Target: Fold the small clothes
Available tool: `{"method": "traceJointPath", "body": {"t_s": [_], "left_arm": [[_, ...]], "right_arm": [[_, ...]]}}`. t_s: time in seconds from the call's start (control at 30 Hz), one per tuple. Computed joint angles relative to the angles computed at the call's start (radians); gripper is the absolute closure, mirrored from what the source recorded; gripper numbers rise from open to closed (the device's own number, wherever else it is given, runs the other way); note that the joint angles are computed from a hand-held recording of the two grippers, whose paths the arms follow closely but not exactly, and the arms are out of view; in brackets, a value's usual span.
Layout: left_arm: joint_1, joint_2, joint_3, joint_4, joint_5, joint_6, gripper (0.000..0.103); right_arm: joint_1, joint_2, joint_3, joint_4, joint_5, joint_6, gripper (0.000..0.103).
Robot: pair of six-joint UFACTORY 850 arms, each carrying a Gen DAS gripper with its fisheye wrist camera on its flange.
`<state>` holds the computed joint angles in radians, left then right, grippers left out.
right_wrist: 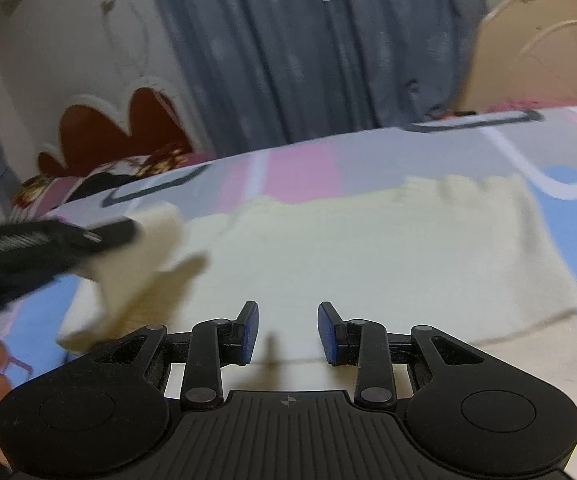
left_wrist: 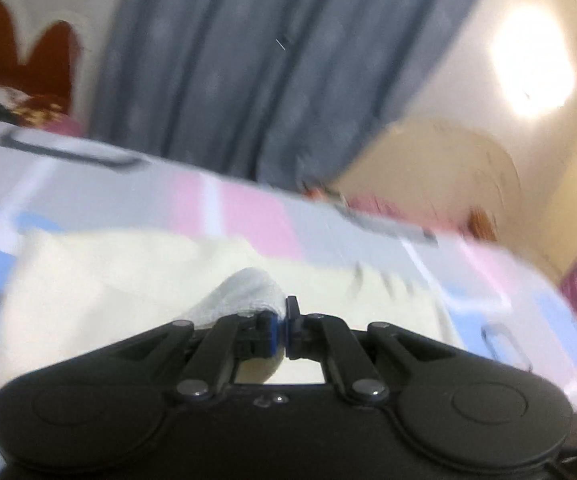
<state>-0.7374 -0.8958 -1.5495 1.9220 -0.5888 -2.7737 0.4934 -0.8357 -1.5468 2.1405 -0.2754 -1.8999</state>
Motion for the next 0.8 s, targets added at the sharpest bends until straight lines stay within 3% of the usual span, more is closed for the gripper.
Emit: {"method": "traceJointPath", "body": {"t_s": [0.1,0.23,0.3,0.37,0.57,0.8], "left_arm": [[-0.003,-0.061,-0.085,-0.114,0.069,0.156,0.098],[-0.013,-0.083,-0.125,-0.252,0.108,0.297,0.077],[-0.015,-0.075,-0.121,-0.285,0.114,0.315,0.052],[-0.029,-0.055,-0.094,-0.262,0.067,0.294,0.042],[-0.055,0.057,0.049,-0.213,-0.038,0.225,0.032],[-0.058,0.145,0.191,-0.371,-0.149,0.273,0.032]], "right_arm": [[-0.024,0.024,0.042,0.033,0.001,-0.040,0.070],[-0.047,0.039,0.067,0.002,-0.015,0.003,0.070],[-0.049,0.036,0.059,-0.018,-0.020,0.028,0.070],[-0.052,0.036,0.056,-0.027,-0.027,0.033,0.070],[-0.042,0.030,0.042,-0.053,-0.042,0.039,0.070],[0.009,-0.002,-0.016,-0.212,-0.069,0.139,0.070]]}}
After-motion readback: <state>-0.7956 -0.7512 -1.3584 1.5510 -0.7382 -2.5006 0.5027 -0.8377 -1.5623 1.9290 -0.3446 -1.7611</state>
